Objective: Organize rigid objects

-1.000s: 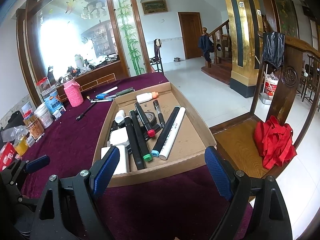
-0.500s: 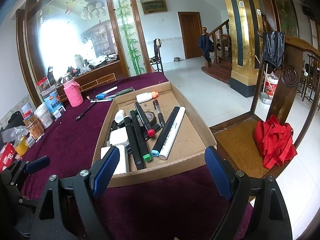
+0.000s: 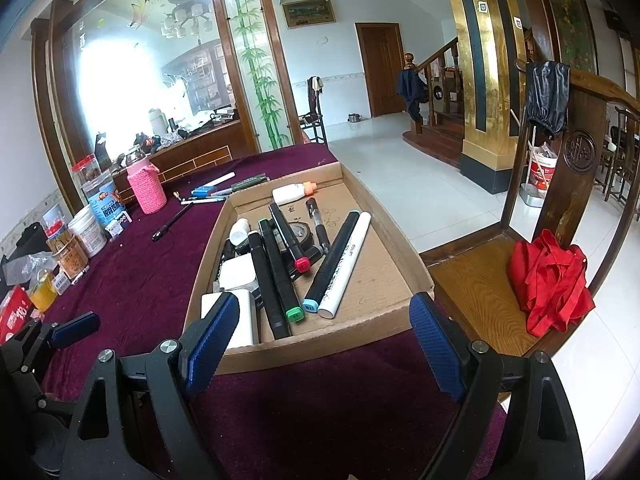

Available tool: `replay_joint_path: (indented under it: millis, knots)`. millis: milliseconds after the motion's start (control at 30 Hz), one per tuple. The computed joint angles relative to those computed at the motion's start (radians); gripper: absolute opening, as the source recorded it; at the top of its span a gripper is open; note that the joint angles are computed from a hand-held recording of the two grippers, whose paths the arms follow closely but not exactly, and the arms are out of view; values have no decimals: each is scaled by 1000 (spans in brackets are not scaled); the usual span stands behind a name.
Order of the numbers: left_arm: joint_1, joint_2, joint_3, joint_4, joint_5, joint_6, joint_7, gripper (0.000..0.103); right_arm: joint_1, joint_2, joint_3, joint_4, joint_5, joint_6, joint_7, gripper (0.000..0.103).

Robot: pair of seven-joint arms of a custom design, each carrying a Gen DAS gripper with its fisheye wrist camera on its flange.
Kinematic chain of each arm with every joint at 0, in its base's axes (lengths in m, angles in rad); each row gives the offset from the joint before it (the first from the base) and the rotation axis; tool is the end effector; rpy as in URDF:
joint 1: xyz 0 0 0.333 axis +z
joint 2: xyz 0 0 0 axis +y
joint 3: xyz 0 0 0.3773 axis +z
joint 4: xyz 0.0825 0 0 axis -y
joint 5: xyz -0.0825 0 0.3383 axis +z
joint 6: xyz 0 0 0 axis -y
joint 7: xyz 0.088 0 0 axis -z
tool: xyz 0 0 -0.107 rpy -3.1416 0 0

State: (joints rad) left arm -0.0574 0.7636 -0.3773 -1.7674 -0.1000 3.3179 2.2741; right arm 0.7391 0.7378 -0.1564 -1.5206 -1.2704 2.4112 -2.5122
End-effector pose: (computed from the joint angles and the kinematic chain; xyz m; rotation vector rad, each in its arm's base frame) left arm 0.6830 -0.2284 0.3286 -0.9100 2.3117 -0.8918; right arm 0.6006 0.4231 0.3217 -1.0813 2.0600 -0.9427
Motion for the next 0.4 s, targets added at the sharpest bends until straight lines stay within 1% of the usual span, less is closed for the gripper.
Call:
replay_joint_path:
  millis: [133,233,300,333,400]
  knots:
    - [-6,-1,7,0,0,2,-1,87,0,2,-1,2,-1,0,4,83]
    - [3,-1,-2,-2,4,-1,1,87,2,3,-1,5,1,-3,1,83]
    - [-14,-6,21,-12,-5,27,-6,87,2,4,-1,8,1,-2,1,83]
    - [-11,-8,18,-16,-2,33,-7,87,3,4,-1,10,3,-4,-1,83]
    - [2,-10,8,-10,0,7,-13,87,4,6,1,21,8,-8,-20,83]
